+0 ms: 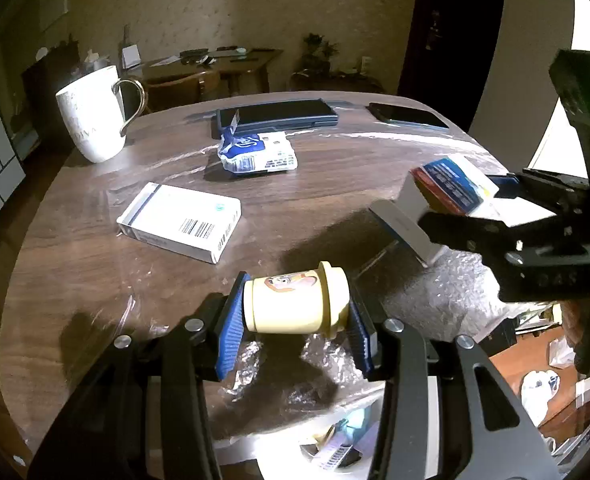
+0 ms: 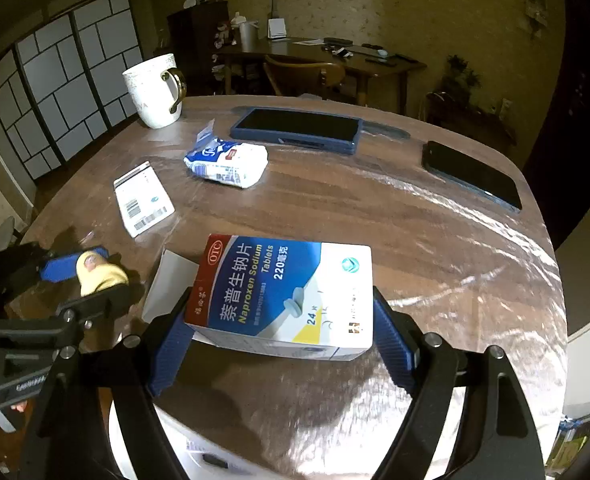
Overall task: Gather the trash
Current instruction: 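Carry the naproxen box and yellow cup over the white bin with both tools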
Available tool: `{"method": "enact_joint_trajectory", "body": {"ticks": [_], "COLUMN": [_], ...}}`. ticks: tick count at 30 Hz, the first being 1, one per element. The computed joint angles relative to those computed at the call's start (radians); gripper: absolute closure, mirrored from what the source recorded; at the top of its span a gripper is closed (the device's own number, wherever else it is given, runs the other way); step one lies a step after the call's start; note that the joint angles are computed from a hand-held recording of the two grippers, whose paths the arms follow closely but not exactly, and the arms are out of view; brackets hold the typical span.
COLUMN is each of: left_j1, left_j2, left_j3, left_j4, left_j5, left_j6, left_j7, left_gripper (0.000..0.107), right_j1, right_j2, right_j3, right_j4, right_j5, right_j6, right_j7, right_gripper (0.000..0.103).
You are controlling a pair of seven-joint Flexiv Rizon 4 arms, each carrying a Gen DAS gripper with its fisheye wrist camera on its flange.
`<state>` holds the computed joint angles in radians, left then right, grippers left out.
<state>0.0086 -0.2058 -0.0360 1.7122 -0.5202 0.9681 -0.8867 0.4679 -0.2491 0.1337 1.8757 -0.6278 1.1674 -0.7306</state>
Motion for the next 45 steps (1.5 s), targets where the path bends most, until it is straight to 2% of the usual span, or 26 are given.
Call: {"method": "enact_joint_trajectory", "body": {"ticks": [7,23,45], "left_j1": [-0.002,-0.01,-0.037], "left_j2": [0.025,0.077,0.183], "left_j3": [0.005,0.026,0.055], "left_j4": [0.026,0.078,0.192], "left_j5": [-0.003,0.025,0.077], "left_j6": [0.0,-0.011,-0.084], "left_j7": [0.015,0.022,0.062], "left_gripper": [0.061,0.061,0.061], "right_j1": [0.0,-0.022,-0.013], "right_j2": [0.052,0.141,0.2], "right_j3": [0.013,0.066,0.114], "right_j4": [0.063,0.179,0.256], "right_j5": [-0.027,-0.006,0.051], "right_j6": [-0.007,-0.008,-0.037], "right_j7": [0.03,0.064,0.039], "right_gripper": [0.023,0.023,0.023]}}
